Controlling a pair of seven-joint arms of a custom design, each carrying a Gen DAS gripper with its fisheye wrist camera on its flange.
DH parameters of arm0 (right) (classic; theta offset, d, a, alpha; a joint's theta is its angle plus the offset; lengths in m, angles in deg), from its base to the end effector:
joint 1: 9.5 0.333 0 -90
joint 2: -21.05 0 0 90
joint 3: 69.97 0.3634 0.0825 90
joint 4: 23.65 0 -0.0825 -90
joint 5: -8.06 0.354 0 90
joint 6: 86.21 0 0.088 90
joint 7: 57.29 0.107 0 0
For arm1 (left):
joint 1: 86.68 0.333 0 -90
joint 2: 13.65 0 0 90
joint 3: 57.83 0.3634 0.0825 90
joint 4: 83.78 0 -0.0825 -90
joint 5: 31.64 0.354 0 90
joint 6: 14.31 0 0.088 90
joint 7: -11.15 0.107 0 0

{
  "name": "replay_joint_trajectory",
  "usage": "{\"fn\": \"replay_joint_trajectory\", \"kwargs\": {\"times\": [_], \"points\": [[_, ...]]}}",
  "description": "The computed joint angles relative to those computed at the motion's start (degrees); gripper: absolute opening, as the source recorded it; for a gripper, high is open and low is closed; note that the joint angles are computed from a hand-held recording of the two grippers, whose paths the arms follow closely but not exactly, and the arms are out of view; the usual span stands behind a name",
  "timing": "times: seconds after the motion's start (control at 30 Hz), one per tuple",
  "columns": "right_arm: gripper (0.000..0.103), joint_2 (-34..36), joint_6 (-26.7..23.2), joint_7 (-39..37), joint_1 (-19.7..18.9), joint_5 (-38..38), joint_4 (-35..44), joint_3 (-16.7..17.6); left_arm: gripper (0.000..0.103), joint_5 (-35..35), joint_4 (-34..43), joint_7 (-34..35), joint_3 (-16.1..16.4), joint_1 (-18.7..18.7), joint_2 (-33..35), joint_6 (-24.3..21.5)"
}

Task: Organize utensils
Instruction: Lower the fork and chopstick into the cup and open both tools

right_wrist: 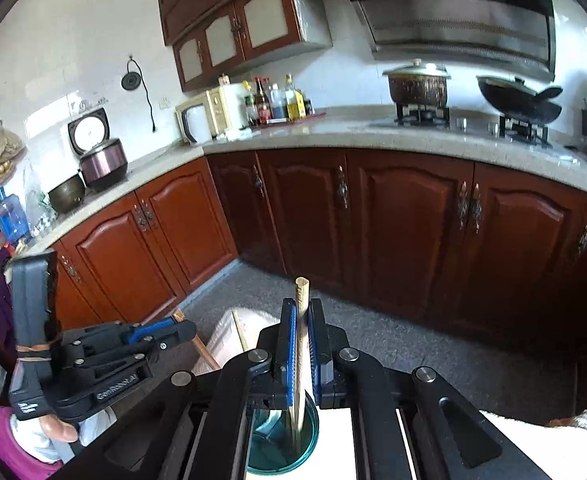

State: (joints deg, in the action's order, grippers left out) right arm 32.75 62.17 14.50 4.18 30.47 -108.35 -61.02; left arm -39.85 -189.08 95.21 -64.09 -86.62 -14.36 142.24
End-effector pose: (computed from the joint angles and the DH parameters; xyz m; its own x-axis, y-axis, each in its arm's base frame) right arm 0.6108 0.2314 0.7178 0.5111 -0.8437 -0.1641 -0.5621 -0.1836 -0.8064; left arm 0.5769 -0.0577 0.6910 -0.0061 -0.9762 0.2167 -0.6284 -0.1648 -0.7603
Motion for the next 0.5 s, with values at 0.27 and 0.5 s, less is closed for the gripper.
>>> {"fn": "replay_joint_trajectory", "kwargs": {"times": [0.27, 0.5], "points": [[0.005, 1.8, -3.2, -0.3, -0.3, 0.8, -1.6, 0.7, 0.010, 3.5, -1.6, -1.8, -0.2, -0.4, 0.7, 0.9], [0.005, 4.0, -4.6, 0.0, -0.5, 1.9, -1.6, 1.0, 0.009, 3.3, -1.8, -1.7, -0.2, -0.8, 1.2, -0.1]]}}
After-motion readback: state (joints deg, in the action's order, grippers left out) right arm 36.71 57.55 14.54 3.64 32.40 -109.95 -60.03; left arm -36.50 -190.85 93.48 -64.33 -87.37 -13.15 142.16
